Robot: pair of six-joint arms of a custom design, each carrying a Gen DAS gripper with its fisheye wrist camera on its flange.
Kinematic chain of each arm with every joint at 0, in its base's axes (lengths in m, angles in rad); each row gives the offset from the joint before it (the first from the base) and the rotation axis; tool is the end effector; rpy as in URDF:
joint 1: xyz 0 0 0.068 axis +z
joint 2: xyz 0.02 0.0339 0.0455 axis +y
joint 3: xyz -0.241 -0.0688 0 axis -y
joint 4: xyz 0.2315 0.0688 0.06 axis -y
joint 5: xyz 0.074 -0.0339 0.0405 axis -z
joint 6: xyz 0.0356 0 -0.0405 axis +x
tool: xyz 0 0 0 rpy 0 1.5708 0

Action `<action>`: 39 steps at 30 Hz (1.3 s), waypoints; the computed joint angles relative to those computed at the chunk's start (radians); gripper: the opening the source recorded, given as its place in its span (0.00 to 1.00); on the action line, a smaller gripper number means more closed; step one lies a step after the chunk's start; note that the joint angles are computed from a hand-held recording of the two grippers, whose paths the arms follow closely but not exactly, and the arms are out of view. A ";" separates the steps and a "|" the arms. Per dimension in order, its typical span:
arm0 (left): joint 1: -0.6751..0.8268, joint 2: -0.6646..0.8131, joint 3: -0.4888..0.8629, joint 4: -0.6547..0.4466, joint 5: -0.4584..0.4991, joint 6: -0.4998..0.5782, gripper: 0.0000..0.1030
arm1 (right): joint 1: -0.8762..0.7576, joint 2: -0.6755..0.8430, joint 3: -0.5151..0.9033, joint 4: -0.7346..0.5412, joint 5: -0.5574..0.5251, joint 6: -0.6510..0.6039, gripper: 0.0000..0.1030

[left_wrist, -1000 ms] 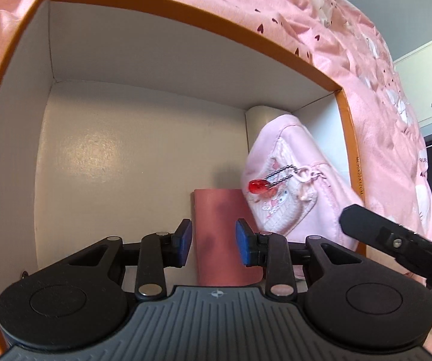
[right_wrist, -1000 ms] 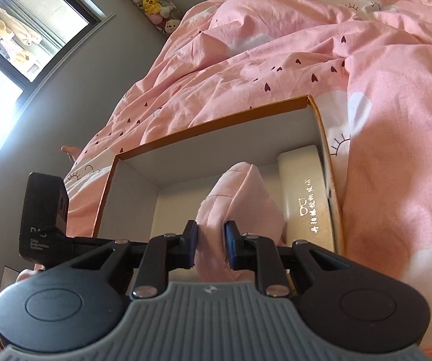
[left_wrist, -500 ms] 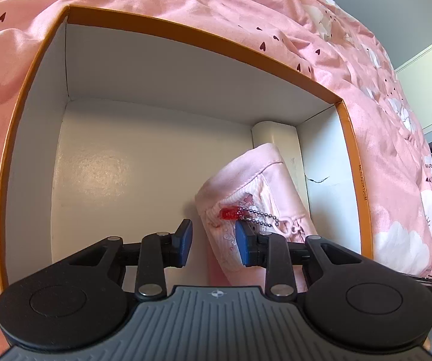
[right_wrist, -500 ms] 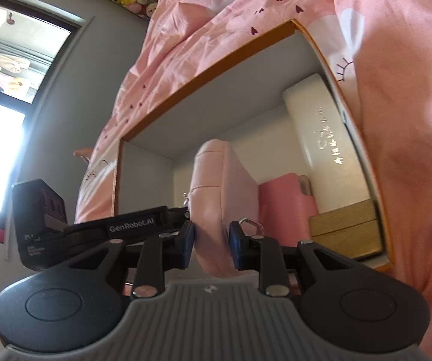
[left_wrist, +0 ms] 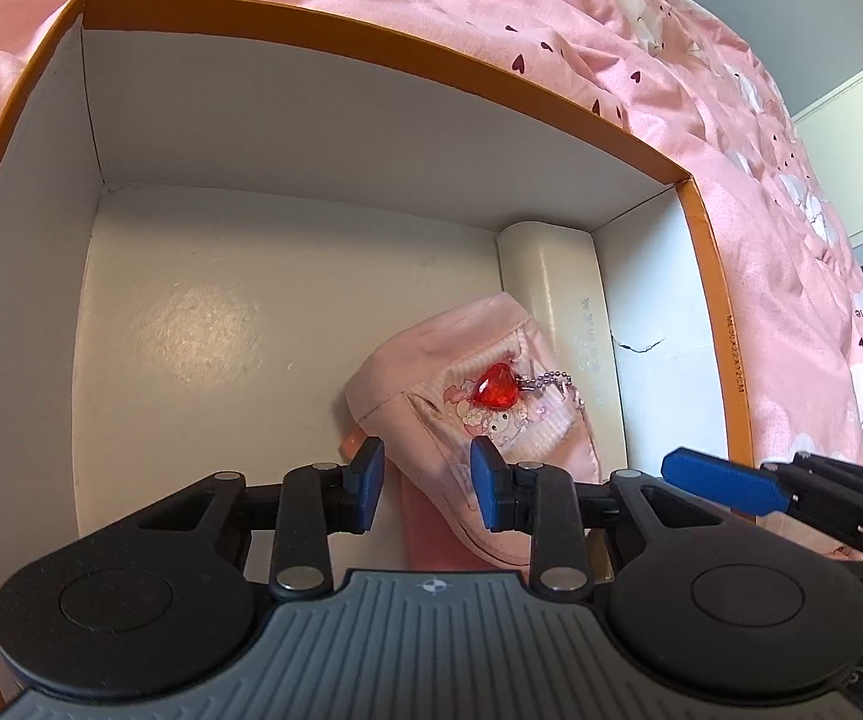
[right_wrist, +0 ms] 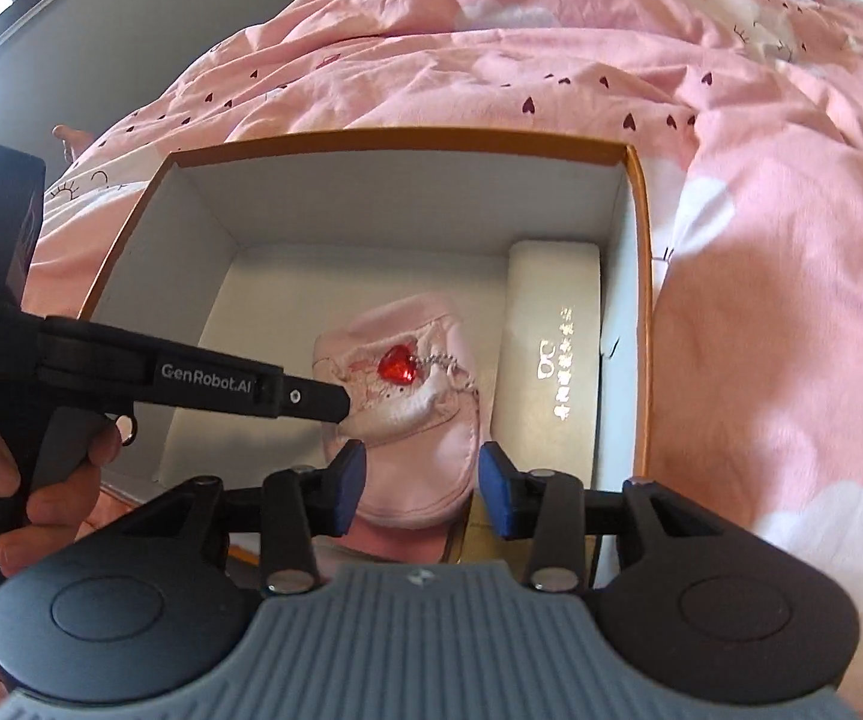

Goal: Organize objects
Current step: 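Lower the pink pouch onto the pink card with the right tool and release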

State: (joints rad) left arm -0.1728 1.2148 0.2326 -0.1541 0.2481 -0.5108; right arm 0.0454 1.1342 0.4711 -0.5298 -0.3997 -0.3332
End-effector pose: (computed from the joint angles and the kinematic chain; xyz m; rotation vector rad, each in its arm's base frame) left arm 0.1562 -0.0361 0.0817 -0.3903 2.7403 -0.5298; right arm 0.1761 0.0219 0.1374 -0.6054 2.6091 0.4631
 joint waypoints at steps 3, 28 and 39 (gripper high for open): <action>0.008 0.009 0.005 -0.001 0.008 -0.002 0.34 | -0.005 0.107 0.039 0.067 0.000 -0.023 0.41; 0.084 0.067 0.015 0.001 0.090 0.017 0.37 | -0.018 0.250 0.065 0.145 -0.048 0.079 0.25; 0.104 0.085 0.000 0.027 0.132 0.005 0.37 | 0.026 0.459 0.137 0.262 -0.041 0.136 0.29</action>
